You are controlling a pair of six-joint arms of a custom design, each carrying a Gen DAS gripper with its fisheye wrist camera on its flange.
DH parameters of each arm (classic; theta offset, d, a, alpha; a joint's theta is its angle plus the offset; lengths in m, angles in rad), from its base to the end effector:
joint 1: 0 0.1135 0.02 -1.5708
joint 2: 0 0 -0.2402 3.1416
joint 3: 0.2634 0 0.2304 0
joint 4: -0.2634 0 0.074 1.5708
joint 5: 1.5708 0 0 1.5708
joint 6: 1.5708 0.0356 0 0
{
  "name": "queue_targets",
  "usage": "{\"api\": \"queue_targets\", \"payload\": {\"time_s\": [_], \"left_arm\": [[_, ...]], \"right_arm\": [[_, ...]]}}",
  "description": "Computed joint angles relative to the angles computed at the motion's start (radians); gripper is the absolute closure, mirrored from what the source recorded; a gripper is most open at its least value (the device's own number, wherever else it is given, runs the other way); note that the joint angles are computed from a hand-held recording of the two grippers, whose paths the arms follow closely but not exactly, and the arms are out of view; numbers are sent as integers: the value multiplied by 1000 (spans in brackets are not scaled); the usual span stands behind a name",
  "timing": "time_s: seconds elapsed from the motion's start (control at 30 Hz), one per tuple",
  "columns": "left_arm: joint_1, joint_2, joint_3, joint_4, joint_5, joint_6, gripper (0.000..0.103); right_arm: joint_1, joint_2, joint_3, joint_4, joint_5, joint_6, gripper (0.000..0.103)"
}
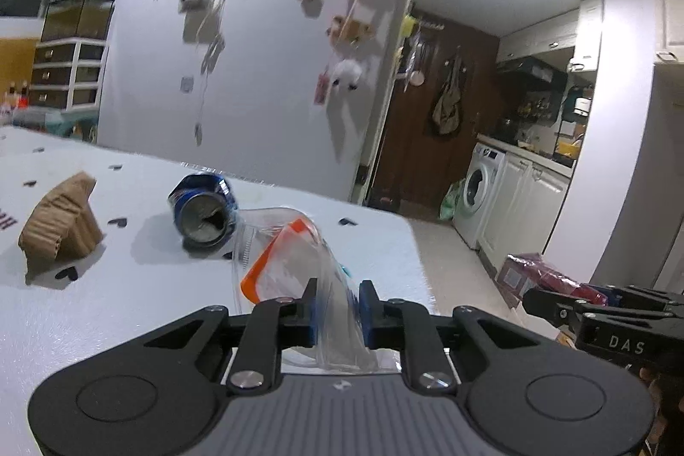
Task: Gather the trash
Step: 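Carry the clear bag and red packet with both tools over the trash bin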
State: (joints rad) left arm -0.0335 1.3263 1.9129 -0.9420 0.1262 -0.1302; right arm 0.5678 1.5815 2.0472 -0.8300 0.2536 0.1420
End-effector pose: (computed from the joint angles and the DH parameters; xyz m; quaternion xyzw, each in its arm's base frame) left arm 0.2161 -0.0117 0.4816 -0.0036 0.8201 -0.0982 0.5637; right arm 0.2541 0.1515 0.4685 -0.1025 0.8136 0.0979 0.5639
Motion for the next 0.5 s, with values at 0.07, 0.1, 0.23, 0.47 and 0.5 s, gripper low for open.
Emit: {"api": "queue_targets", "payload": {"time_s": [0.07, 0.1, 0.23, 0.47, 0.5], "left_arm": [[-44, -23, -16, 8, -33, -14, 84], [-68, -30, -20, 9, -52, -17, 84], [-192, -45, -18, -5, -146, -20, 84], [-444, -26, 25, -47, -329, -38, 85], [-482, -21, 26, -49, -356, -45, 85]], "right_arm": [[-7, -42, -28, -11, 8, 1, 51], [-12, -63, -43, -16, 12, 1, 51], [-42, -139, -95, -42, 14, 1, 51], [-136, -289, -195, -103, -4, -11, 51], [-157, -311, -209, -114, -13, -13, 51]]}}
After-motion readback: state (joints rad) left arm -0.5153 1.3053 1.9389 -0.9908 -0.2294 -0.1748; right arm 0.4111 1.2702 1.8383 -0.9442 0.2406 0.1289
